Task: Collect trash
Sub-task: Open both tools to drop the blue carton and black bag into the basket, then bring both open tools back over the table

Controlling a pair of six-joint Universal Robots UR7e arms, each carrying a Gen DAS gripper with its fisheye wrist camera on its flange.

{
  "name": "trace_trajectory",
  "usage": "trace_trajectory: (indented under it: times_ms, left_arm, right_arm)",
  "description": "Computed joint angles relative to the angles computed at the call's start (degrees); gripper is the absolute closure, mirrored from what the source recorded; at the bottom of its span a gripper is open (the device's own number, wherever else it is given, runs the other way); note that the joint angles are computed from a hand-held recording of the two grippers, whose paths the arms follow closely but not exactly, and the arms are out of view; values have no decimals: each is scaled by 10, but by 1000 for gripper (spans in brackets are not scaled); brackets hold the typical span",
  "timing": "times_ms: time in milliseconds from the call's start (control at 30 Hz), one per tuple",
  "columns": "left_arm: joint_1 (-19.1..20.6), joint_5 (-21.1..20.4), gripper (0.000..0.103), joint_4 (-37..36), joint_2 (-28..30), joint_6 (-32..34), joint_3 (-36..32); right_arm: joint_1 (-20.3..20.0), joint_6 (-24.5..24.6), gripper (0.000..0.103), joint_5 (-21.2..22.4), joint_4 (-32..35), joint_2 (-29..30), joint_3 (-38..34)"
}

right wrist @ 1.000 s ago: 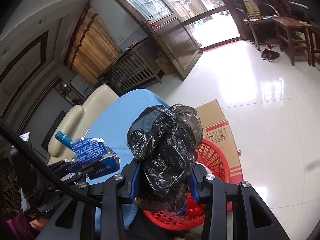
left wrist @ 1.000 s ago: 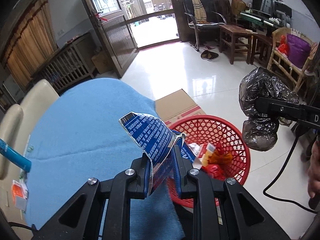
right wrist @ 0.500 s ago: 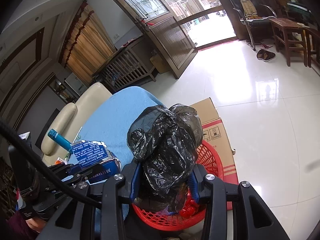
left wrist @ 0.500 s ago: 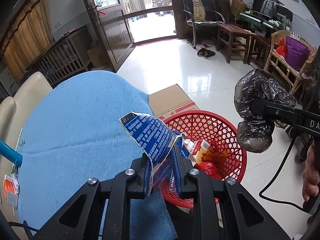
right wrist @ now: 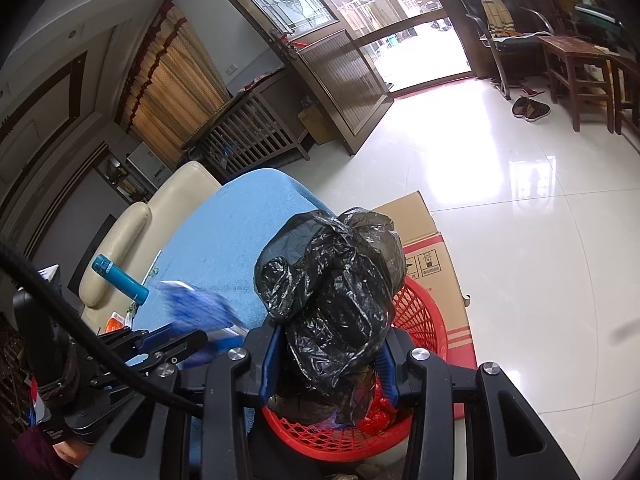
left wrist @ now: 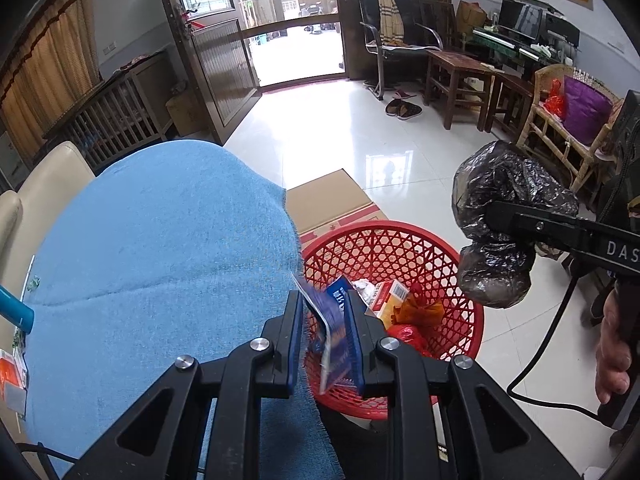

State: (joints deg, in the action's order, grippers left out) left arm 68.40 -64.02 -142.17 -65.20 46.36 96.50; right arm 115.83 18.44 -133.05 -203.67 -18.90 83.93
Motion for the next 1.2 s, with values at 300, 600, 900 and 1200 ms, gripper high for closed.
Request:
trace_trajectory:
  times_ms: [300,600,900,1200]
  left_arm:
    - [3,1,64,-3,4,-8,-3]
    - [10,20,37,-87,-4,14,8]
    - [13,27,27,-153,-12,21,3]
    - [18,45,24,-187,-22,1,-13]
  right_arm:
    - [3,7,59,-12,11,10,-13]
    - [12,-12,42,-30,51,27,-50]
    - [20,-22,42,-34,76,38,-76]
    - [45,-75,42,-48,114,58,-134]
